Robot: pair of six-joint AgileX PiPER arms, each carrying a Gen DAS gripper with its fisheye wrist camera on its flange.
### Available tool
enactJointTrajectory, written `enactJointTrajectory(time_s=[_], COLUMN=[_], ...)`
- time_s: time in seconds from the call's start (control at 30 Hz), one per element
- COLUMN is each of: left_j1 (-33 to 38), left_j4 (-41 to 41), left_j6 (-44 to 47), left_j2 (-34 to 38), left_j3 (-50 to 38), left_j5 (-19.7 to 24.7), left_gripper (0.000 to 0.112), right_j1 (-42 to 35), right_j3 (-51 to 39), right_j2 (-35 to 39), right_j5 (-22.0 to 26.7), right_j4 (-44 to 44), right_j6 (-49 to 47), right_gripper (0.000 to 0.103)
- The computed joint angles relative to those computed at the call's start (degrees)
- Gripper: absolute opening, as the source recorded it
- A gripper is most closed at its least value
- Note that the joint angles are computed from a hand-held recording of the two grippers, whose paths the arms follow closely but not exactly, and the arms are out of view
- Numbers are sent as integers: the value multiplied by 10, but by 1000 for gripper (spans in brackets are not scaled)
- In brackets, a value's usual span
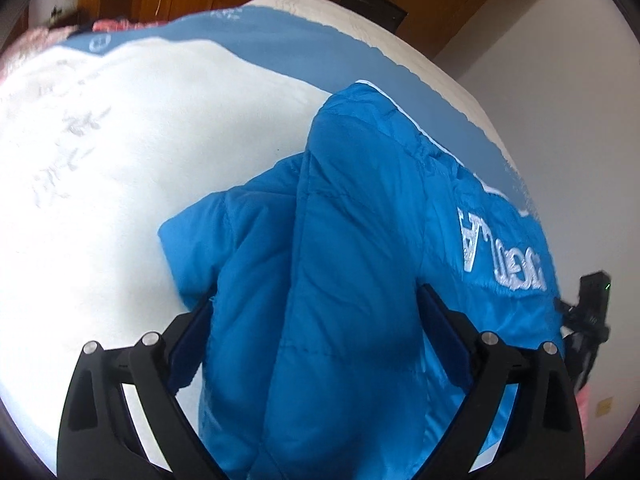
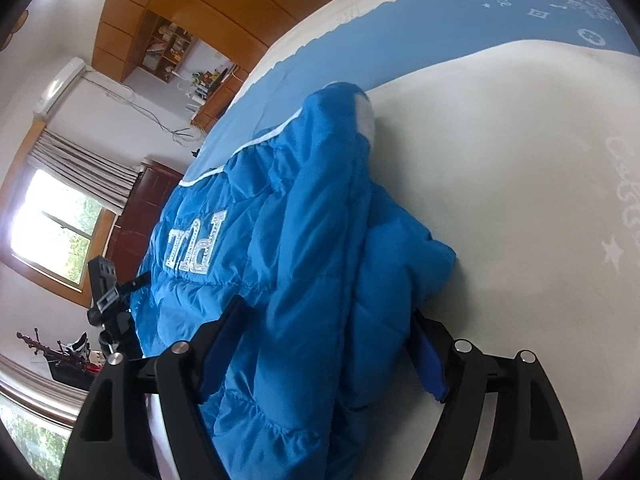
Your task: Fold large clothes
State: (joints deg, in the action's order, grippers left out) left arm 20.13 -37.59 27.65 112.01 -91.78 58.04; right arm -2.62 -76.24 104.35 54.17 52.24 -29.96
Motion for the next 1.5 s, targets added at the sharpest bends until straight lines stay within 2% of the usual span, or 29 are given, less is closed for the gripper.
enactJointTrajectory(time_s=[0.07, 0.13, 0.2, 0.23, 0.3, 0.43, 0.6, 0.7, 0.9, 1.03, 1.13, 1.33, 1.5], left_j1=[1, -3, -5, -6, -14, -29, -16, -14, 1, 52, 87, 140, 190], left_j4=[-5, 0, -4, -6, 2, 17, -11, -21, -31, -53, -57, -43, -59], left_j6=[1, 7, 16, 17, 18, 11, 24, 27, 39, 68, 96, 134, 170], left_j2=[2, -9, -25, -31, -48, -89, -144, -183, -293, -361, -406, -483, -499], left_j3=[-2, 16, 34, 39, 54, 92, 126, 139, 196, 240, 286, 380, 418], left_j5=[7, -9, -20, -22, -38, -78, -75, -61, -18, 39, 64, 91, 110], left_gripper=[94, 87, 72, 67, 55, 42, 25, 21, 21, 21, 21, 22, 24], right_j1=[9, 12, 5, 1, -3, 12, 17, 21, 16, 14, 15, 6, -8], right_j3=[-2, 3, 9, 13, 17, 31, 50, 67, 118, 164, 203, 263, 284], right_j2=[-2, -6, -4, -3, -2, -32, -88, -136, -262, -343, -389, -438, -450], right_j5=[-9, -14, -7, -1, 4, -18, -21, -11, 35, 66, 80, 101, 107], right_j4=[-12, -13, 11, 25, 40, 26, 22, 13, -11, -26, -36, -47, -37], right_j6=[5, 4, -8, -19, -31, -22, -9, 5, 35, 56, 69, 74, 64], right_gripper=[73, 67, 50, 42, 33, 21, 17, 16, 16, 16, 16, 16, 16])
